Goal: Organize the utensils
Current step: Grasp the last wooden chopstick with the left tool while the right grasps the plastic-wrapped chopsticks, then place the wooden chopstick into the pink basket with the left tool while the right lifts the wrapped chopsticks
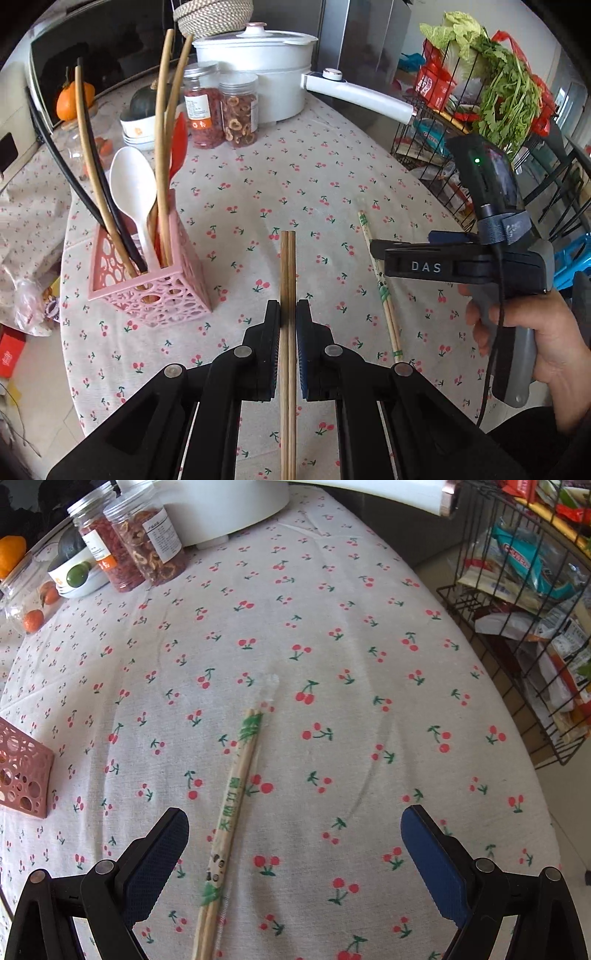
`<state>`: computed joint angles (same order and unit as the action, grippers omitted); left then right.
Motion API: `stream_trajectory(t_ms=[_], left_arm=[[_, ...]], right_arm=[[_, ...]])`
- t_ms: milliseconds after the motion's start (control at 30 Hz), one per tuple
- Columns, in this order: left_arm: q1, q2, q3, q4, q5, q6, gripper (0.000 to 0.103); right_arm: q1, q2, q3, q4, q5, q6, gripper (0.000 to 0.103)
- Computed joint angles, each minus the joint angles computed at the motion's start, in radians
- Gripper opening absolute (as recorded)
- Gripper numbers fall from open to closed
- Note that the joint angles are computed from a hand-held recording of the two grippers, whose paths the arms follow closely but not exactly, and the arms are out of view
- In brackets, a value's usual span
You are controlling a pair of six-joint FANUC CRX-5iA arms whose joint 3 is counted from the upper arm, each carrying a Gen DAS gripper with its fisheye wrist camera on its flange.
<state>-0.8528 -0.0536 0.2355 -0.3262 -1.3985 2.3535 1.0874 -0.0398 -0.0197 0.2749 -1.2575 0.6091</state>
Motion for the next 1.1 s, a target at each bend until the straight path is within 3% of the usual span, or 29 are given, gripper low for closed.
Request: stream_trajectory(t_ms=[200, 333, 500, 633, 800, 1100], left_arm=[[0.003, -0.06, -0.058, -0.004, 0.01, 0.015, 0.009], [0.007, -0.096, -0.082, -0.011, 0.015, 0.025, 0.009], [0.02, -0.126, -0.104, -0.007, 0.024, 0.028, 0.009], [0.015, -0.137, -0.11, -0.015, 0.021, 0.041, 0.009], [-0.007, -0.149, -0.099, -0.039, 0.015, 0.053, 0.009], [-0.089, -0.177, -0.057, -0.133, -0.022, 0.103, 0.009]], right_arm=[[0.003, 0.075, 0.06, -0.023, -0.009, 0.015, 0.093], [0.002, 0.108, 0.074, 0.002, -0.024, -0.003, 0.081], [0.017, 0.123, 0.065, 0.07, -0.027, -0.005, 0.054], [0.015, 0.113, 0.066, 0.051, -0.02, 0.023, 0.014], [0.016, 0.076, 0.044, 0.026, -0.01, 0.034, 0.01], [0.095, -0.077, -0.064, 0.191, 0.054, -0.036, 0.01]])
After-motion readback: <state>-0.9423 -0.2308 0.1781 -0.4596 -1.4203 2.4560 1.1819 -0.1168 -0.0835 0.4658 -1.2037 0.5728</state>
